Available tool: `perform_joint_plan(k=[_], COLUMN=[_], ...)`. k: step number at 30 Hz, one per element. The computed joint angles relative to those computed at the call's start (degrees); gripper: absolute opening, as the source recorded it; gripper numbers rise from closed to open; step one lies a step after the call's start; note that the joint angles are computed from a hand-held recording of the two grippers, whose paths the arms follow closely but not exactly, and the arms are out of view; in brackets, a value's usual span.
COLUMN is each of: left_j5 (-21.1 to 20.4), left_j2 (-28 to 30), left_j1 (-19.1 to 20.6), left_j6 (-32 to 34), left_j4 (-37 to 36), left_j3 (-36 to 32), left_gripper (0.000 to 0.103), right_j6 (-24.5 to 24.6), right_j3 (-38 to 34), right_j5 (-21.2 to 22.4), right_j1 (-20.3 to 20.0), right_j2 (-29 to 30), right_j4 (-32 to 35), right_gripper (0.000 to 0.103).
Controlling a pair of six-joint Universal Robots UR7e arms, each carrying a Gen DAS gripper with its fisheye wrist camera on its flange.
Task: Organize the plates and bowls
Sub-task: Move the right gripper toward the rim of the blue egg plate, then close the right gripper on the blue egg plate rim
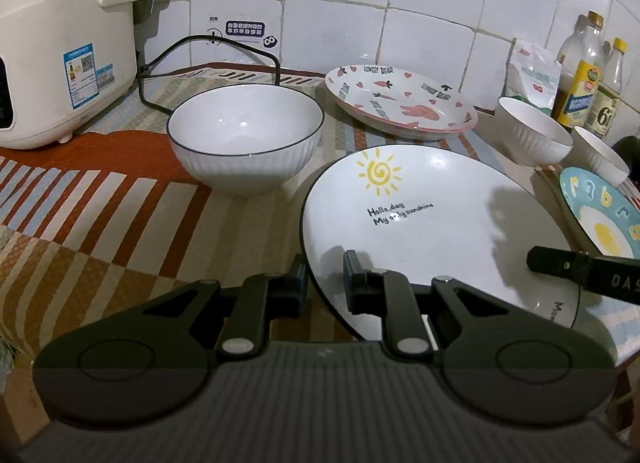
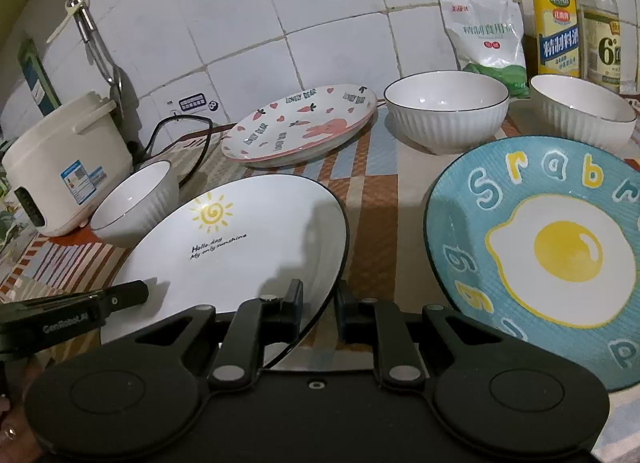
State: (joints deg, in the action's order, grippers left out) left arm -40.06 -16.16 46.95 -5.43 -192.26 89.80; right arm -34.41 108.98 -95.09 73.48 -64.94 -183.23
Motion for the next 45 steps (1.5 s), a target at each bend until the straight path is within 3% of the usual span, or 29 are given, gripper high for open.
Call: perform_joint_plan(k=[9,20,24,25,27,29,31,37,45], left_j5=[0.3,0.9,2.0,3.0,5.5,7.9,9.0,7.3,3.1], left_j2=[-1.6,-1.0,-0.9,-0.8,-0.3,0.0,-0.5,-4.2,-7.1], left_j1=[-1.4,-1.6,-1.8,-2.1,-2.9,-3.9,-4.7,-6.9,-10.6], left_j6=[-0.6,-0.9,-0.8,-0.6,0.6,2.8,3.4,2.2,0.7], left_j4=[-0.4,-0.6,0.5,0.9,-0.1,-3.1,-4.3,-4.2,-1.8], left_j3=[3.9,3.5,3.0,2.9,2.8,3.4,4.5,8.7,12.5], left_gripper=[0.017,0.017,0.020,0.025,0.037,0.055,0.064,0.078,0.086], right_j6=[-0.4,-1.6,-3.4,-4.3,-5.3,-5.7,-6.3,-7.9,-11.2], right_j3=[3.0,2.9,3.3,3.4,4.0,4.6,5.3,8.3,12.6], right_j5=[-0.3,-0.8,-2.5,-3.9,-4.8,-4.9,-5.9,-5.6,-5.4], right_j1=[-0.2,-0.3,0.4,0.9,1.2,1.3,1.5,1.4,1.6], right_j2=[-2.5,-1.6,-1.2,-0.9,-1.0,-1.8,-2.8,-7.7,-14.6], right_j4=[0.1,-1.0,-2.7,-3.8,-5.2,-5.7,-6.0,-5.6,-7.1], right_gripper=[0.021,0.021,0.029,0.033,0.051,0.054,0.054,0.058,0.064])
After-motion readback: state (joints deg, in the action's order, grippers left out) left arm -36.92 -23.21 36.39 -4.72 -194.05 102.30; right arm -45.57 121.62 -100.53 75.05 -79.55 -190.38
